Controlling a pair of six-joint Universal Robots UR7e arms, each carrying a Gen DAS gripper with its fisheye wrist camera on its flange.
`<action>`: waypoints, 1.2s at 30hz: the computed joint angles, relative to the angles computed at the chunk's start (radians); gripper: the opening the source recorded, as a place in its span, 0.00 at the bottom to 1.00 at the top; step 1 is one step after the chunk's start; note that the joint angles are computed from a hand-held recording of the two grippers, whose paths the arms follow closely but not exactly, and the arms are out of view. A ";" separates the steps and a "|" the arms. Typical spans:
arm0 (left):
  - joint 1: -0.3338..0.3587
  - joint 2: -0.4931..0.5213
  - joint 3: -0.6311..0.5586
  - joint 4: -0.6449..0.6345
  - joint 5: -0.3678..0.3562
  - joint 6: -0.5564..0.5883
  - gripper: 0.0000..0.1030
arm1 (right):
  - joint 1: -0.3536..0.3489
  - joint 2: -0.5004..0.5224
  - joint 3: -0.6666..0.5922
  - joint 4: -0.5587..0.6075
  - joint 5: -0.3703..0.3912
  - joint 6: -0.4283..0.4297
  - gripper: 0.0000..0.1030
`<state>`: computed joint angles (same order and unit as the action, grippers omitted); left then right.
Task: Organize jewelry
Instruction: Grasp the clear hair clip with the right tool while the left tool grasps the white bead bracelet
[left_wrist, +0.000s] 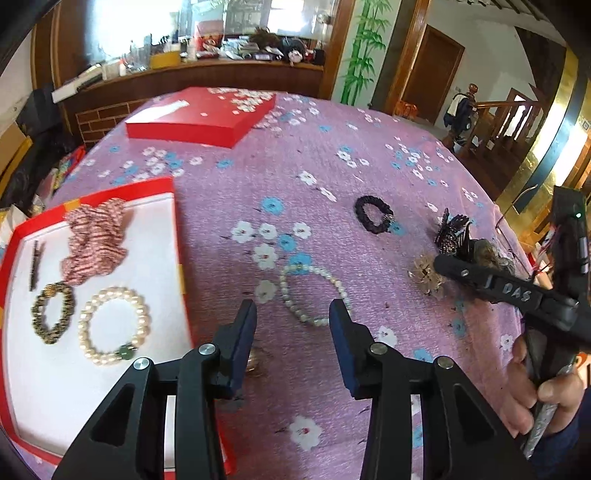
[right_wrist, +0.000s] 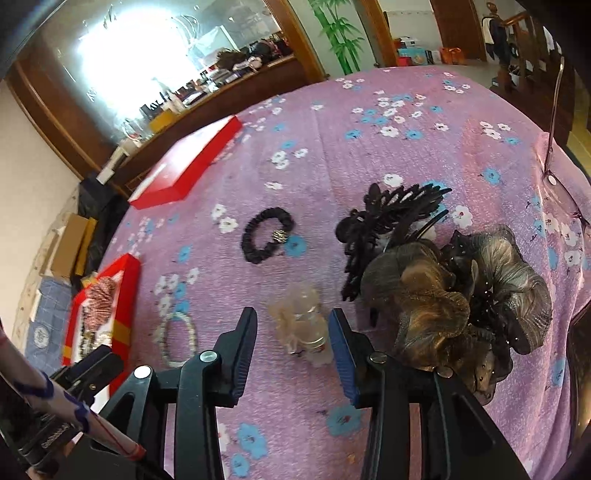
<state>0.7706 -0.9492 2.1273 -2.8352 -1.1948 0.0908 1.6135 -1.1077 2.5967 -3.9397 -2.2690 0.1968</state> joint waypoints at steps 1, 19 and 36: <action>0.000 0.007 -0.008 0.012 -0.003 -0.006 0.38 | -0.009 0.003 -0.003 0.007 0.008 -0.004 0.42; -0.065 0.201 -0.007 -0.157 0.110 0.074 0.33 | 0.030 0.093 -0.019 -0.184 -0.053 -0.139 0.32; -0.030 0.147 0.018 -0.308 -0.021 0.087 0.04 | 0.085 0.108 -0.012 -0.289 -0.066 -0.161 0.32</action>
